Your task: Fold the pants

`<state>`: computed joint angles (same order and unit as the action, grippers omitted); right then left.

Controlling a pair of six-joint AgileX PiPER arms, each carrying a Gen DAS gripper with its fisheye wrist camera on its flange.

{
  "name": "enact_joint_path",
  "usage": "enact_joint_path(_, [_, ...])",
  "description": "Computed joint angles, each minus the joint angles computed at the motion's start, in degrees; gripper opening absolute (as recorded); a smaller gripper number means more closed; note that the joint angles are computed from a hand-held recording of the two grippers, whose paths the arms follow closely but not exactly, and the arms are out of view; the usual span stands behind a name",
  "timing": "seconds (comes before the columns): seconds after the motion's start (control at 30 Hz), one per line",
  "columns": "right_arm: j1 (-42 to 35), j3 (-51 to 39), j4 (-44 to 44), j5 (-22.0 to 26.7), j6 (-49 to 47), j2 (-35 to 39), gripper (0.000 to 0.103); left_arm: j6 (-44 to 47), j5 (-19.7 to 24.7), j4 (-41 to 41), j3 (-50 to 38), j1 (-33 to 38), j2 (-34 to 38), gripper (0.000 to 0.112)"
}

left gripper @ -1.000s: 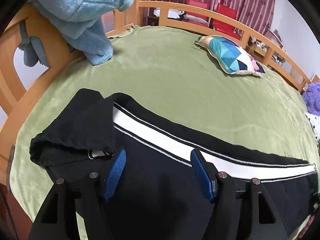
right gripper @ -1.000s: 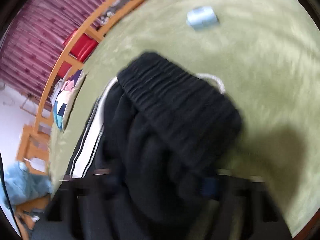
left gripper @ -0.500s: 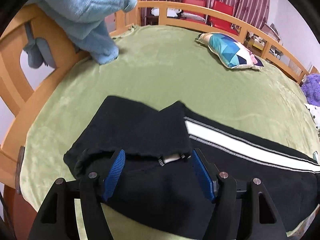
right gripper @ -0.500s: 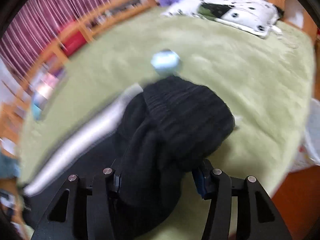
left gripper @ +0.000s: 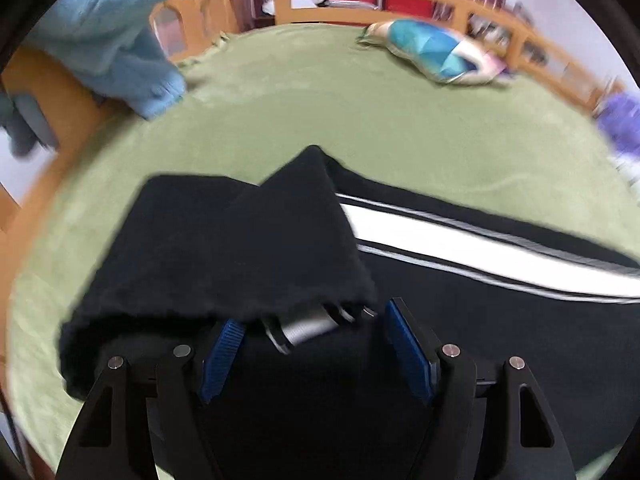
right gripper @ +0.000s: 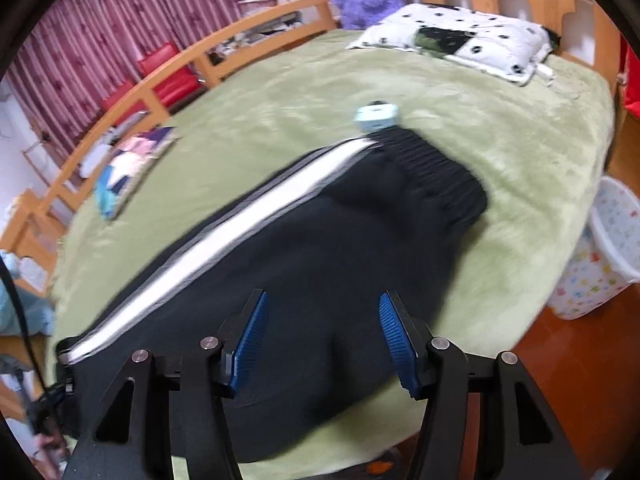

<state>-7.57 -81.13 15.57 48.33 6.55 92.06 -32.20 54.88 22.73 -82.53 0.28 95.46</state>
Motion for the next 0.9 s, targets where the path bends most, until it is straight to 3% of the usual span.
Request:
enact_joint_path(0.07, [3.32,0.12,-2.33,-0.14,2.45,-0.19,0.058,-2.64,-0.2,4.58,-0.63,-0.62,1.71,0.064])
enact_joint_path(0.1, [5.18,-0.04,-4.61,-0.18,4.46,-0.1,0.058,-2.19,-2.44,3.44,-0.39,1.03,1.09,0.036])
enact_joint_path(0.13, [6.44,-0.33,-6.17,-0.18,5.88,0.22,0.058,0.54,-4.34,0.03,-0.64,3.25,0.4,0.019])
enact_joint_path(0.23, [8.6,-1.08,-7.51,0.33,8.67,0.94,0.058,1.75,-5.33,2.14,-4.98,6.9,0.79,0.017])
enact_joint_path(0.3, [9.31,-1.26,-7.01,-0.05,9.55,1.28,0.058,1.88,-4.73,3.84,-9.67,9.57,1.91,0.018])
enact_joint_path(0.4, [10.7,-1.72,-6.76,-0.15,10.62,1.63,0.058,8.97,-1.43,-3.57,-16.97,14.28,3.45,0.024])
enact_joint_path(0.53, [13.4,-0.76,-6.32,-1.39,11.58,0.77,0.058,17.29,-4.09,-14.37,-12.32,18.86,-1.86,0.064])
enact_joint_path(0.7, [15.54,1.04,-2.08,-3.07,10.54,0.61,0.058,32.24,-5.4,-33.47,1.68,26.82,-11.25,0.064])
enact_joint_path(0.9, [19.04,2.26,-2.09,-3.15,10.99,0.72,0.058,46.19,-1.32,-48.39,17.41,42.28,-19.81,0.064])
